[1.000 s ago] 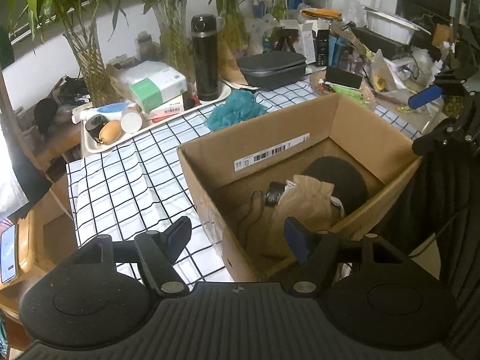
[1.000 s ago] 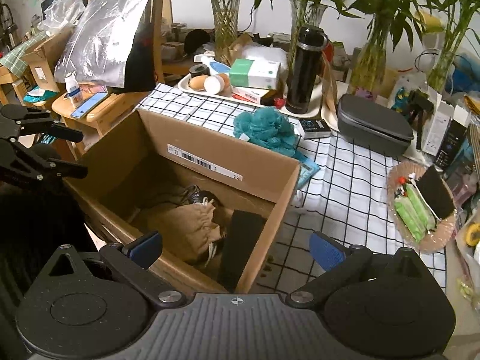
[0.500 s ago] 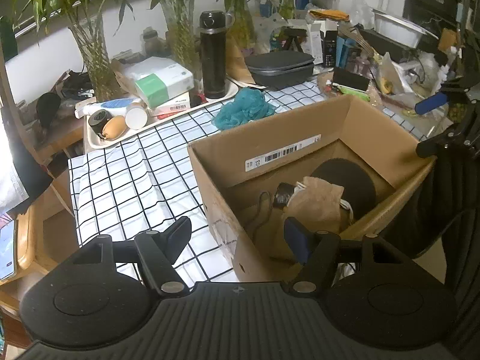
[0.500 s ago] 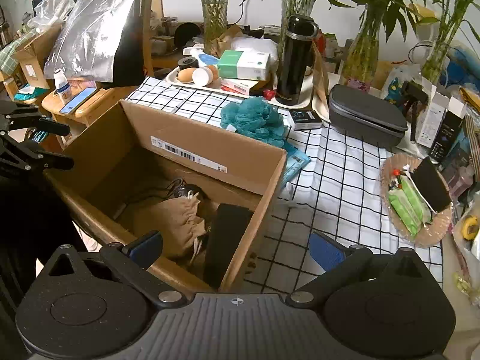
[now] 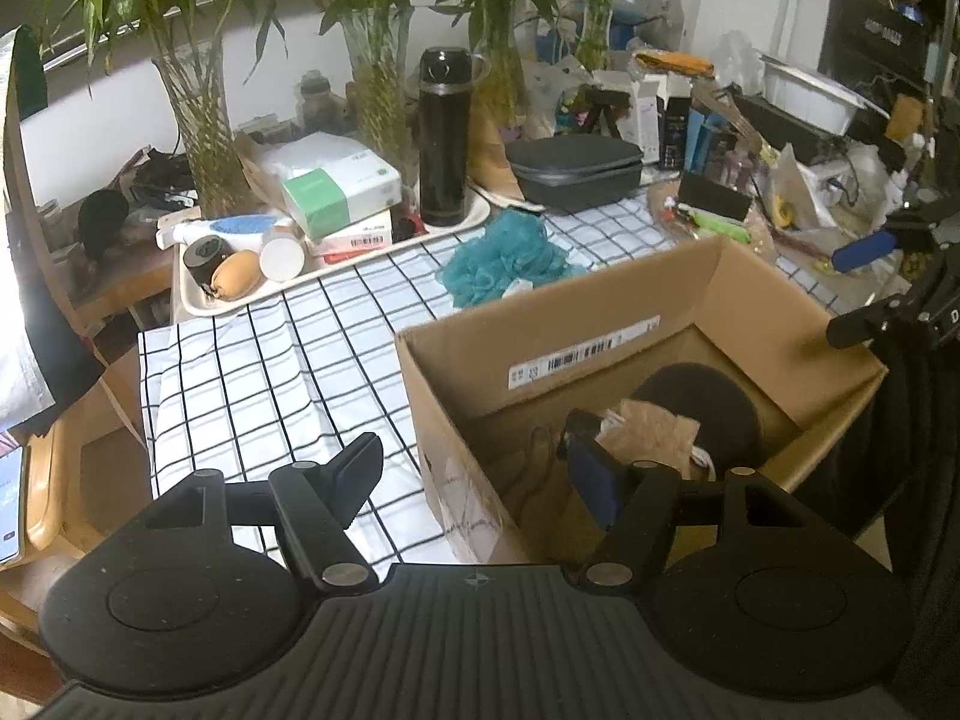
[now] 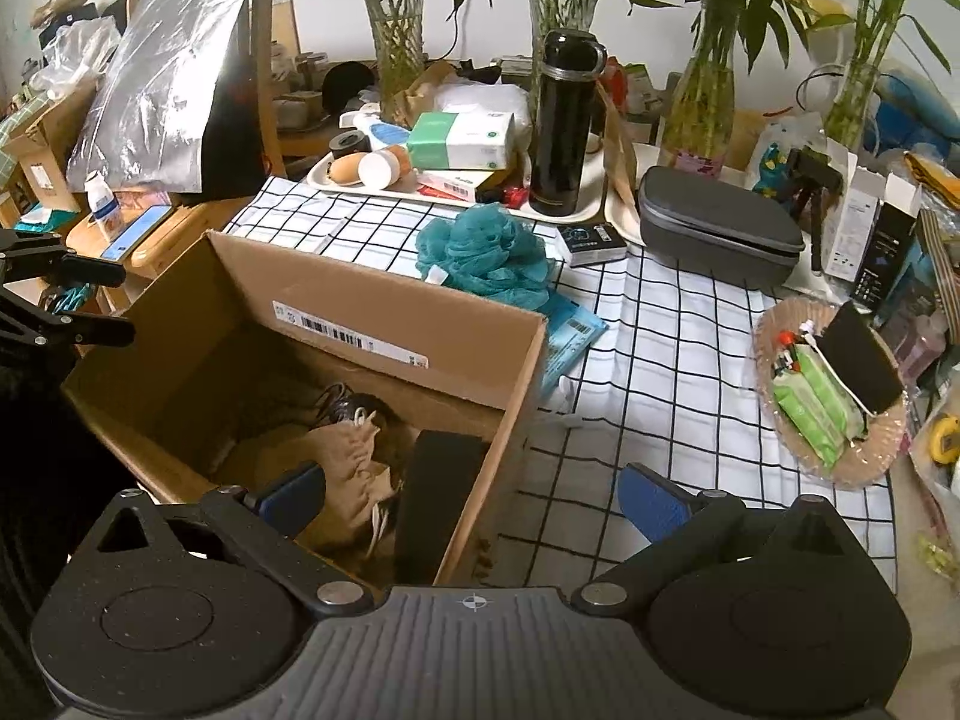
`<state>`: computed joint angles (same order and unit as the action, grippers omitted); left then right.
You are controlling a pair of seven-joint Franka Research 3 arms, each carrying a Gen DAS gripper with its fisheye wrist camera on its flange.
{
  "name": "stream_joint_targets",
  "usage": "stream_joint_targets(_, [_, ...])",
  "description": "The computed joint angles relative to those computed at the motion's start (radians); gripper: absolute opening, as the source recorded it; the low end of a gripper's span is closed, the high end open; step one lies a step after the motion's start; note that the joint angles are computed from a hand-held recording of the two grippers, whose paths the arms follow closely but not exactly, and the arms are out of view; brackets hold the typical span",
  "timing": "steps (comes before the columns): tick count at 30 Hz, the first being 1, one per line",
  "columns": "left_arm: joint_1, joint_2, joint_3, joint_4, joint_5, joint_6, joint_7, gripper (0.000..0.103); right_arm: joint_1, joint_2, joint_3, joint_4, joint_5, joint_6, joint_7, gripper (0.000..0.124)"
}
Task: Organize soft objects
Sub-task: 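Withdraw both grippers from the box toward the teal loofah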
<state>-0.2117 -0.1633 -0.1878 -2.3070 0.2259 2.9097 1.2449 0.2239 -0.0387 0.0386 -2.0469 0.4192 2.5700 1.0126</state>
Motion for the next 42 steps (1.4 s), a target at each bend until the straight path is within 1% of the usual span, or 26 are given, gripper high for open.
stream_joint_targets(7, [0.012,0.022,-0.001,0.012,0.012,0.038,-0.023,0.068,-0.003,0.025,0.0,0.02,-0.005,0.013,0.03,0.103])
stream_joint_targets(11, [0.014,0.036,0.003,0.02,0.01,0.057,-0.019,0.068,-0.006,0.041,-0.001,0.038,0.017,0.007,0.029,0.103])
stream_joint_targets(14, [0.006,0.047,0.013,0.023,-0.022,0.08,0.011,0.068,-0.009,0.051,-0.002,0.046,0.031,0.013,0.024,0.103])
stream_joint_targets(18, [0.014,0.062,0.014,0.031,-0.029,0.104,0.01,0.068,-0.014,0.066,-0.002,0.057,0.062,0.027,0.019,0.103])
stream_joint_targets(26, [0.026,0.109,0.019,0.062,-0.054,0.155,0.02,0.068,-0.03,0.125,-0.003,0.106,0.089,0.055,0.062,0.103])
stream_joint_targets(28, [0.026,0.122,0.021,0.073,-0.077,0.163,0.046,0.068,-0.036,0.142,-0.003,0.123,0.098,0.059,0.072,0.103])
stream_joint_targets(31, [0.021,0.146,0.023,0.092,-0.164,0.169,0.133,0.068,-0.048,0.172,-0.001,0.154,0.122,0.057,0.084,0.103])
stream_joint_targets(33, [0.027,0.159,0.017,0.102,-0.201,0.175,0.167,0.068,-0.052,0.191,-0.001,0.176,0.12,0.056,0.099,0.103])
stream_joint_targets(36, [0.038,0.181,0.002,0.12,-0.28,0.184,0.241,0.068,-0.06,0.223,0.003,0.209,0.12,0.053,0.11,0.103])
stream_joint_targets(39, [0.056,0.204,-0.017,0.138,-0.329,0.191,0.288,0.068,-0.067,0.254,0.006,0.243,0.12,0.05,0.115,0.103])
stream_joint_targets(42, [0.078,0.229,-0.036,0.159,-0.351,0.196,0.311,0.068,-0.071,0.286,0.006,0.275,0.107,0.057,0.132,0.103])
